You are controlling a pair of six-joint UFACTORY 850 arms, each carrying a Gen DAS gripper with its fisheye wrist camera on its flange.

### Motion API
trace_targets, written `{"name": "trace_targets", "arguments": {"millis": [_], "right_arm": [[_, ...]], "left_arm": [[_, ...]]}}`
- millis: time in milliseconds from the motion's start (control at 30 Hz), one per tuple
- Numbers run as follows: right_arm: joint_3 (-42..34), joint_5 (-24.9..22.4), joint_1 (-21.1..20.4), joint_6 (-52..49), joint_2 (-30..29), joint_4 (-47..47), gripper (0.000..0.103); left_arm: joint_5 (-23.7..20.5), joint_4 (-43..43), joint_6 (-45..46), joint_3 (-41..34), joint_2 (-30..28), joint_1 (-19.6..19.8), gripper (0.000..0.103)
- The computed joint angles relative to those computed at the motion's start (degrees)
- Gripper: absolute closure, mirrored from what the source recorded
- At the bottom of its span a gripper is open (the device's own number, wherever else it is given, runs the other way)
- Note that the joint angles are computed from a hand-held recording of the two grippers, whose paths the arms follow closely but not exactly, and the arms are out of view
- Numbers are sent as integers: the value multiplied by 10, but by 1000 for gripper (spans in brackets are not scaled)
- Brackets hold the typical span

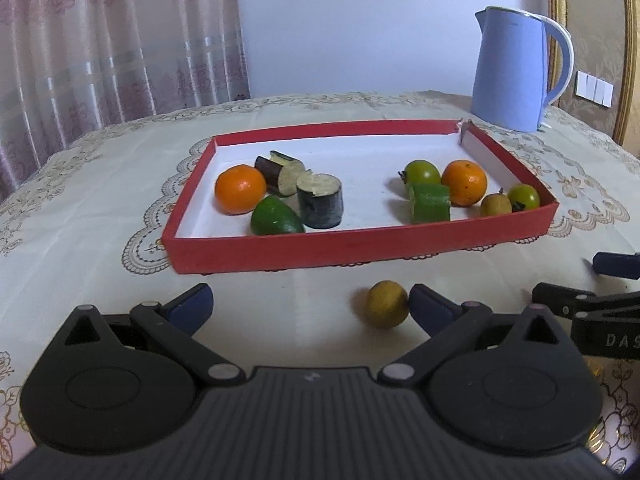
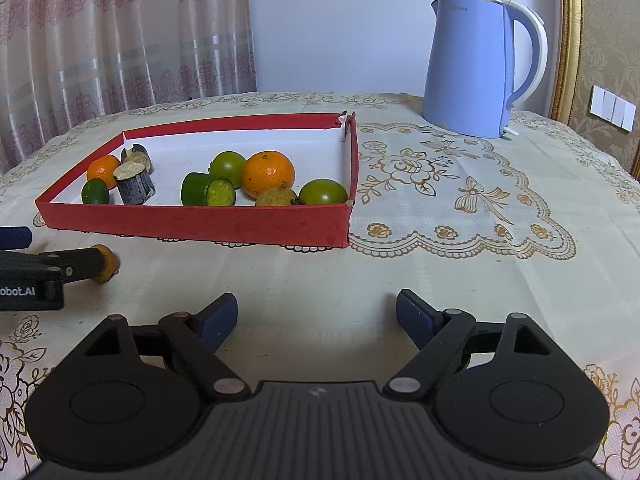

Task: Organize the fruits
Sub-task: 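Reach the left gripper to the small yellow fruit and grasp it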

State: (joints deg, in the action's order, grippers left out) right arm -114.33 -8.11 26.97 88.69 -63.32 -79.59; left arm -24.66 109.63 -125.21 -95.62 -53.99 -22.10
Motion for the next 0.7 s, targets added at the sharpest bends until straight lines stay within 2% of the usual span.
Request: {"name": "trace_targets", "arguments": {"millis": [133,200,233,433,600,700], "right_arm": [[0,0,0,0,0,0,16],[0,0,0,0,0,0,16],[0,0,0,0,0,0,16],[0,0,0,-3,0,3,16],[-1,0,0,-5,0,4,16],[-1,0,0,-6,-1,6,16]], "left_arm": [[-2,-15,22,-14,-10,-4,0],[-1,-31,43,-22,-15,-5,4],[0,-35,47,-24,-16,-5,9],[14,-68,76,-32,-21,-2,14],[20,-39,50,-27,-19,-1,21],[29,-9,21,-20,-15,0,30]]}}
